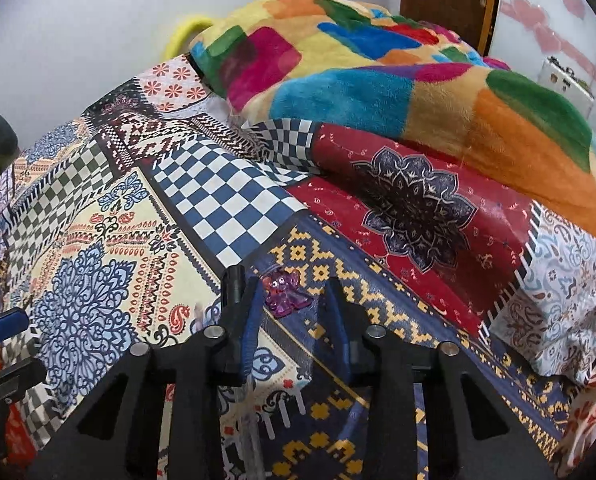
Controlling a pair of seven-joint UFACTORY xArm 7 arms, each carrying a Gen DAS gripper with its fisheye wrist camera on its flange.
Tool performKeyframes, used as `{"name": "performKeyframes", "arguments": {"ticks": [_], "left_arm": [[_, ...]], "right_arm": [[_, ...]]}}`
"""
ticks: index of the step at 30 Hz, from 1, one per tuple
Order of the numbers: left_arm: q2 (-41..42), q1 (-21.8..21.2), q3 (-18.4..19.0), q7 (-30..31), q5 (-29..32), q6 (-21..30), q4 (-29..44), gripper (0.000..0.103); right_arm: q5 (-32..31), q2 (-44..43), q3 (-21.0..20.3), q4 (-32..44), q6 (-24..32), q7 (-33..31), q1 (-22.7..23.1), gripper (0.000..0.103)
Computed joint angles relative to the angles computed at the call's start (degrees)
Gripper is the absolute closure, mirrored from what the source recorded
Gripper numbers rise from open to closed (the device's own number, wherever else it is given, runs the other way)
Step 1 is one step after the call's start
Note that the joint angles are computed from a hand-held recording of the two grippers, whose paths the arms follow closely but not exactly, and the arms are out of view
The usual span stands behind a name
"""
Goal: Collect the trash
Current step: 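Grasp the pink figurine with the right tool while the left tool grasps the clear pen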
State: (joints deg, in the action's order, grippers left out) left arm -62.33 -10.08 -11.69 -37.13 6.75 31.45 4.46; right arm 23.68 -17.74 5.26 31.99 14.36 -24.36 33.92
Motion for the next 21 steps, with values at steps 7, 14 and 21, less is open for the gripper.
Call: {"name": "performKeyframes", "arguments": {"ticks": [7, 14, 21], "left_arm": [[9.03, -0.94, -1.96, -2.77, -0.78, -1.94, 5.17, 0.062], [23.23, -0.37, -4.74, -7.93, -0.46, -7.40, 13.07, 0.062], [35.04, 3.70, -11.00, -18.50, 7.07, -8.63, 20.81, 0.062]], "right_arm": [[2.20, -6.75, -1.84, -3.34, 1.18, -0.33, -0.04, 0.081], [-1.63, -23.27, -5.99, -9.98, 6.94, 2.42, -4.37, 0.081], [-5.38, -32.70, -8.23, -13.92, 11.90, 3.13, -8.42, 0.081]]}}
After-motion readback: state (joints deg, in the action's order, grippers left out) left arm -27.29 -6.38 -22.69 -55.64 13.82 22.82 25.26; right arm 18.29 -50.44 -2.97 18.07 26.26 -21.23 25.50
